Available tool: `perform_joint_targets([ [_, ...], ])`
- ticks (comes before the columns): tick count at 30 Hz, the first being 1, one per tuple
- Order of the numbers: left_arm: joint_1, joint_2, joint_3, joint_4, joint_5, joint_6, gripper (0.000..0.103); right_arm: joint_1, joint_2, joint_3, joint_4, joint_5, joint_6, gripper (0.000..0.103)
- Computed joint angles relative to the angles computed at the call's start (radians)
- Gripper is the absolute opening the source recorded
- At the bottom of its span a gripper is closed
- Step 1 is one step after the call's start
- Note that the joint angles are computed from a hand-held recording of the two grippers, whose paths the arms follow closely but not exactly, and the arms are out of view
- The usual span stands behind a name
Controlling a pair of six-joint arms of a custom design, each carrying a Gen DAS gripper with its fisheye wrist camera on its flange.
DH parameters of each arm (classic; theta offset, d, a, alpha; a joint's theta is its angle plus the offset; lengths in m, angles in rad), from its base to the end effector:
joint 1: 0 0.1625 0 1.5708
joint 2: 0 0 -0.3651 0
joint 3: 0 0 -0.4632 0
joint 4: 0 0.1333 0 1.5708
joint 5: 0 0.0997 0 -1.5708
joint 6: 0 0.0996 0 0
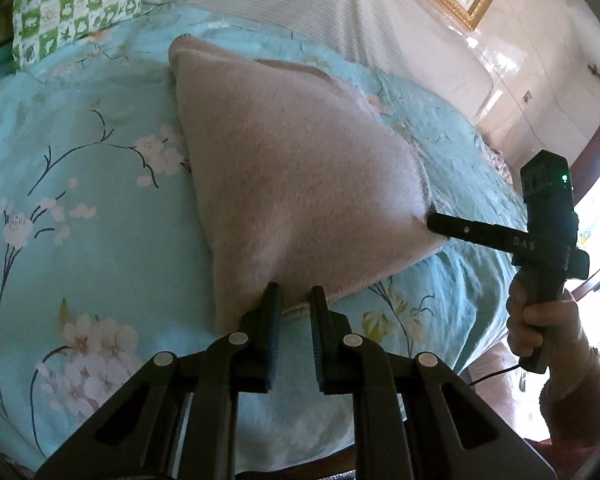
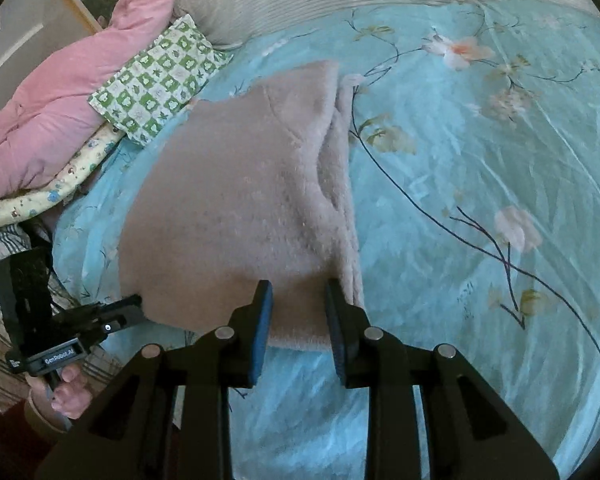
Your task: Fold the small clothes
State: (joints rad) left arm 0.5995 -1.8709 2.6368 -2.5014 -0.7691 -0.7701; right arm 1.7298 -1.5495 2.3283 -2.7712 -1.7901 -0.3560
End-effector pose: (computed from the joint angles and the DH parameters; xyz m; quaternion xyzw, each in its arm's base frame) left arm -0.1615 -0.3585 0.1382 0.0602 0.9162 -0.3462 0.1926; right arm 0.1844 -0.4446 0.1543 0.2254 -0.9458 0.1965 0.1269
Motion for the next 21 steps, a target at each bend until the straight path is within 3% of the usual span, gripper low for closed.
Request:
perform_joint_targets([
  [6, 0.016, -0.006, 0.014, -0.048, -0.017, -0.008, 0.013, -0.019, -0.030, 0.029, -0.016, 0.024, -0.005, 0.028],
  [10, -0.022, -0.046, 0.024, 0.024, 0.005, -0.070, 0.014, -0.011, -0.068, 0.047, -0.005, 0.020, 0.025, 0.028],
  [14, -0.082, -0.090, 0.025, 0.173, 0.050, -0.164, 0.019, 0.000, -0.115, 0.074, 0.003, 0.004, 0.039, 0.029],
  [16, -0.126, -0.128, 0.026, 0.299, 0.083, -0.244, 0.030, 0.001, -0.145, 0.095, 0.013, 0.001, 0.048, 0.030],
  [19, -0.179, -0.140, 0.012, 0.475, 0.129, -0.386, 0.060, 0.006, -0.179, 0.122, 0.014, -0.006, 0.053, 0.033],
  [21, -0.214, -0.143, 0.004, 0.602, 0.160, -0.489, 0.065, 0.012, -0.202, 0.139, 0.021, -0.010, 0.052, 0.036],
])
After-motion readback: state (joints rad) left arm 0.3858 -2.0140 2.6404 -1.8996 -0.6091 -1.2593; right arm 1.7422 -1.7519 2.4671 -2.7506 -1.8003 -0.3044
